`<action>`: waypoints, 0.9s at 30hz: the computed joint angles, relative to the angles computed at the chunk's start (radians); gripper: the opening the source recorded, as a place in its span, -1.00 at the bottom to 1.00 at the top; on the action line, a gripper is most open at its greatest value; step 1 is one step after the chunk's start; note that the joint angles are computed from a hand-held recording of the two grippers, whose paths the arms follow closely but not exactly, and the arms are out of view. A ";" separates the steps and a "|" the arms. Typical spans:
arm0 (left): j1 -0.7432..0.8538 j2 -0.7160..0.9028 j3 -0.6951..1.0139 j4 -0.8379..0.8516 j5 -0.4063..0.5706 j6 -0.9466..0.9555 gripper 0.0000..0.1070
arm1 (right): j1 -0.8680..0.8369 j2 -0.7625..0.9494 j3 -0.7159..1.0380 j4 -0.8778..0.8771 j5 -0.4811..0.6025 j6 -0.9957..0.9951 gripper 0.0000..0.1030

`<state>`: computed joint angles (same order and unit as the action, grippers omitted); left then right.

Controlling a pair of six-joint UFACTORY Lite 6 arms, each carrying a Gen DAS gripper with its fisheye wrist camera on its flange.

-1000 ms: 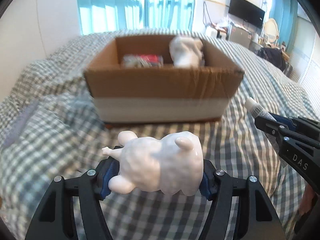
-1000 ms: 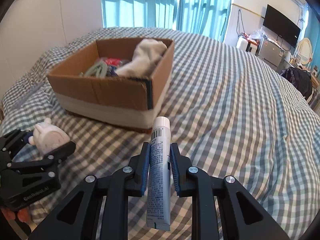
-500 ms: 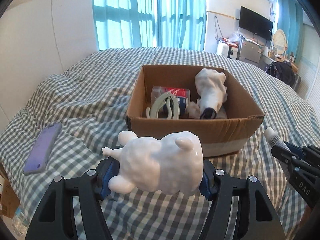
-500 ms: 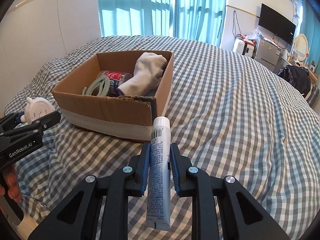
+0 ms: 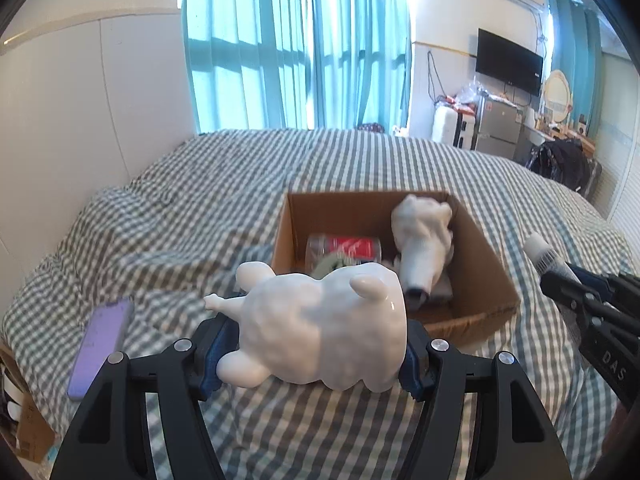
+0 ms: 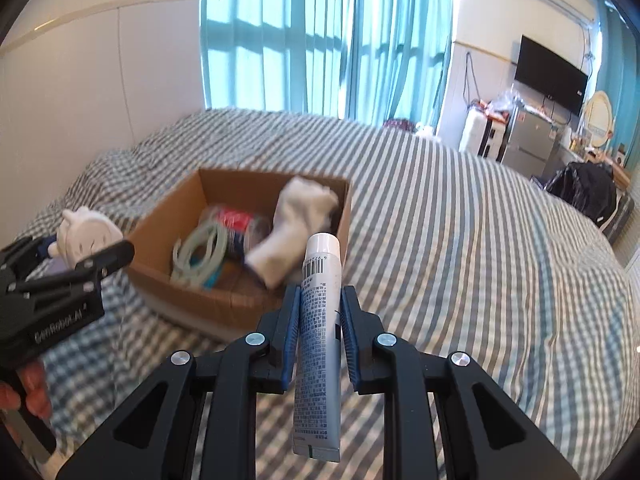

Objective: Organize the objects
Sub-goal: 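Lower the plush toy and toothpaste tube into the box and open both tools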

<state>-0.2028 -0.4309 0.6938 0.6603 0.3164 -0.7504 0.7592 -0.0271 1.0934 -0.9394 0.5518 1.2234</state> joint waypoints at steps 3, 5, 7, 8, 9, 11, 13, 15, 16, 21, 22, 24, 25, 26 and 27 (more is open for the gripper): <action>0.015 0.058 0.070 -0.007 -0.006 0.014 0.28 | -0.022 0.069 0.096 0.008 -0.016 -0.028 -0.62; 0.032 0.093 0.110 -0.024 -0.016 0.038 0.28 | -0.036 0.115 0.157 0.021 -0.027 -0.055 -0.62; 0.050 0.136 0.151 -0.045 -0.030 0.064 0.28 | -0.054 0.172 0.222 0.040 -0.042 -0.084 -0.62; 0.058 0.164 0.174 -0.043 -0.037 0.067 0.28 | -0.061 0.193 0.248 0.054 -0.047 -0.103 -0.62; 0.066 0.197 0.200 -0.048 -0.048 0.079 0.28 | -0.070 0.217 0.276 0.070 -0.054 -0.123 -0.62; 0.080 0.253 0.241 -0.053 -0.069 0.098 0.28 | -0.096 0.270 0.335 0.125 -0.075 -0.183 -0.62; 0.094 0.312 0.282 -0.086 -0.092 0.144 0.28 | -0.116 0.330 0.394 0.172 -0.088 -0.233 -0.62; 0.110 0.394 0.340 -0.153 -0.113 0.224 0.28 | -0.130 0.378 0.431 0.197 -0.099 -0.254 -0.62; 0.116 0.421 0.360 -0.199 -0.120 0.275 0.28 | -0.136 0.403 0.449 0.213 -0.108 -0.265 -0.62; 0.132 0.577 0.466 -0.414 -0.151 0.521 0.28 | -0.169 0.536 0.549 0.311 -0.136 -0.355 -0.61; 0.135 0.594 0.477 -0.444 -0.153 0.554 0.28 | -0.175 0.558 0.566 0.321 -0.138 -0.364 -0.61; 0.136 0.635 0.499 -0.486 -0.161 0.596 0.28 | -0.175 0.604 0.603 0.309 -0.126 -0.345 -0.59; 0.136 0.648 0.501 -0.493 -0.167 0.604 0.28 | -0.177 0.616 0.610 0.306 -0.125 -0.341 -0.59; 0.134 0.663 0.506 -0.490 -0.172 0.599 0.28 | -0.181 0.625 0.613 0.307 -0.129 -0.340 -0.59; 0.134 0.671 0.508 -0.490 -0.176 0.599 0.28 | -0.183 0.635 0.622 0.312 -0.126 -0.343 -0.59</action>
